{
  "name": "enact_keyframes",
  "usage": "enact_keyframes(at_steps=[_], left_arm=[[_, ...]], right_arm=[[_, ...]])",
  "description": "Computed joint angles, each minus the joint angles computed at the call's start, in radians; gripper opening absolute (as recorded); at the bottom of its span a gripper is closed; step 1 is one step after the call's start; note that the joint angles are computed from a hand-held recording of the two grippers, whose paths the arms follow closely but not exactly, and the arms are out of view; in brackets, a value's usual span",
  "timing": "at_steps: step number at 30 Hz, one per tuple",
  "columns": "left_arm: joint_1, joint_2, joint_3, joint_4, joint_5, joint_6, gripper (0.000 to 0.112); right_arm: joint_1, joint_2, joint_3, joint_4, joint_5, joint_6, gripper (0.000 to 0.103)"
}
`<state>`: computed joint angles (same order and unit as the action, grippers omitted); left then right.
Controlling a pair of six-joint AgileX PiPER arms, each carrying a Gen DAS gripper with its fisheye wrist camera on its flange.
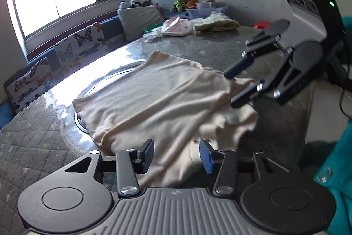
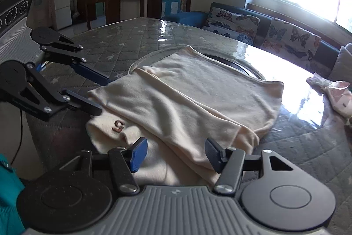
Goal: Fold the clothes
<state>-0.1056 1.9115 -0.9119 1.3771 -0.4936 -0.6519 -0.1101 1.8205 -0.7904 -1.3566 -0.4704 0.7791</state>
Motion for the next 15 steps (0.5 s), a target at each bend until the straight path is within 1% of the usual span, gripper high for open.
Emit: enact_keyframes(at_steps=[1,3,6,10,11,12,13,14,15], left_arm=[[0.004,-0.008,0.019,0.000,-0.005,0.026,0.049],[-0.001,-0.012,0.045,-0.021,-0.008,0.081,0.049],[-0.036,0.013,0.050,-0.139,0.014,0.198,0.049],[-0.079,0.052,0.044,-0.296,0.029,0.346,0.048],[-0.086,0.059,0.043,-0.324,0.027,0.372,0.048],[-0.090,0.064,0.041,-0.340,0.023,0.385,0.043],[-0.091,0.066,0.038,-0.343,0.019,0.381,0.034],[-0.092,0.069,0.034,-0.341,0.017,0.371,0.031],[-0.091,0.069,0.032,-0.346,0.012,0.367,0.024]], right_arm=[[-0.005,-0.017,0.017,0.006,0.003,-0.027,0.067],[-0.015,-0.045,0.047,0.005,0.006,-0.073,0.068],[-0.021,-0.074,0.083,-0.012,0.015,-0.122,0.071],[-0.006,-0.083,0.120,0.047,0.051,-0.239,0.073],[-0.005,-0.083,0.127,0.064,0.053,-0.268,0.075],[-0.007,-0.084,0.135,0.088,0.051,-0.307,0.076],[-0.010,-0.084,0.143,0.112,0.047,-0.345,0.078],[-0.010,-0.082,0.149,0.138,0.045,-0.381,0.078],[-0.010,-0.080,0.155,0.163,0.042,-0.417,0.078]])
